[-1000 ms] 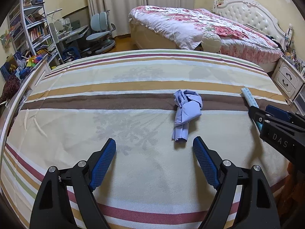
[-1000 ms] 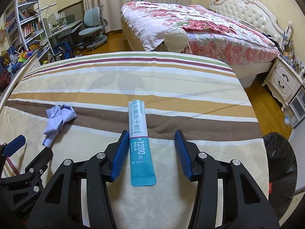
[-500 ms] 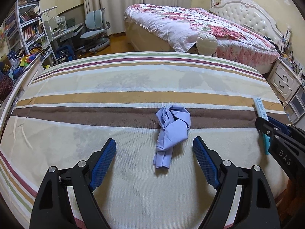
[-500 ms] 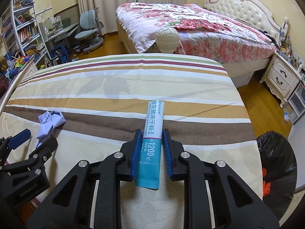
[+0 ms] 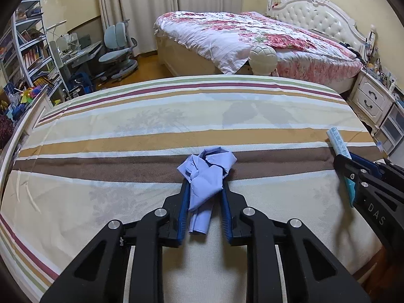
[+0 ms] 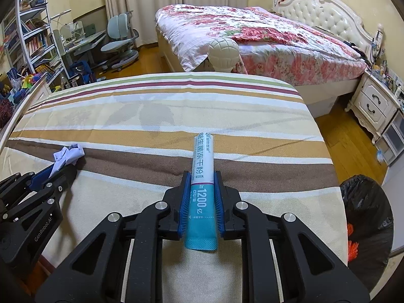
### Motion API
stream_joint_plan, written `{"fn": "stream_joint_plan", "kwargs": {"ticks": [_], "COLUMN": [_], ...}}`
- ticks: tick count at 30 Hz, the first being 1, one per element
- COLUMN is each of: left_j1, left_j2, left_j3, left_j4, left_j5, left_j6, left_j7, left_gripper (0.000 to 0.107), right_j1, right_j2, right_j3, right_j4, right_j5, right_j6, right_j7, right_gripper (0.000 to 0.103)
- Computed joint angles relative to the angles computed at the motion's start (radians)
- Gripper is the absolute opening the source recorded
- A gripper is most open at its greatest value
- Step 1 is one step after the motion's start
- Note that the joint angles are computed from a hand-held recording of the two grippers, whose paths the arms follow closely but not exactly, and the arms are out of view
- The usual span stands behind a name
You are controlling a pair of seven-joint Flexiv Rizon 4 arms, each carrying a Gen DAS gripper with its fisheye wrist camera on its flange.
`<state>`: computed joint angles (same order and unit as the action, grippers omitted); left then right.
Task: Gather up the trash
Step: 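Lift the cloth and tube and carry both over the black bin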
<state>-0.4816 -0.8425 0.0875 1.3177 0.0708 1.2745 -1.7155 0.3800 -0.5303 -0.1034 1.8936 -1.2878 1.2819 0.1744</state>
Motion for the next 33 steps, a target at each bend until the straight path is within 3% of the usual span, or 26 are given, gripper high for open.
{"fn": "stream_joint_plan", "kwargs": {"ticks": [12, 33], "left_j1": [0.004, -0.034], "left_j2": [0.046, 0.151], "left_j3": [-0.018, -0.028], "left_j4": [0.094, 0.315], "left_j5": [-0.013, -0.058], "left_j6": [0.083, 0.258], "left_j7": [0.005, 0.065], "left_gripper": [0.023, 0.023], "right_j1": [-0.014, -0.124], "right_j2": [0.05, 0.207], "right_j3": [0.022, 0.175], "right_j4": [0.061, 0.229], "right_j5": [-0.127, -0.383], "right_j6": [0.001, -0.088], "right_j7": [0.126, 0.373], "right_gripper": [0.018, 0.018]}}
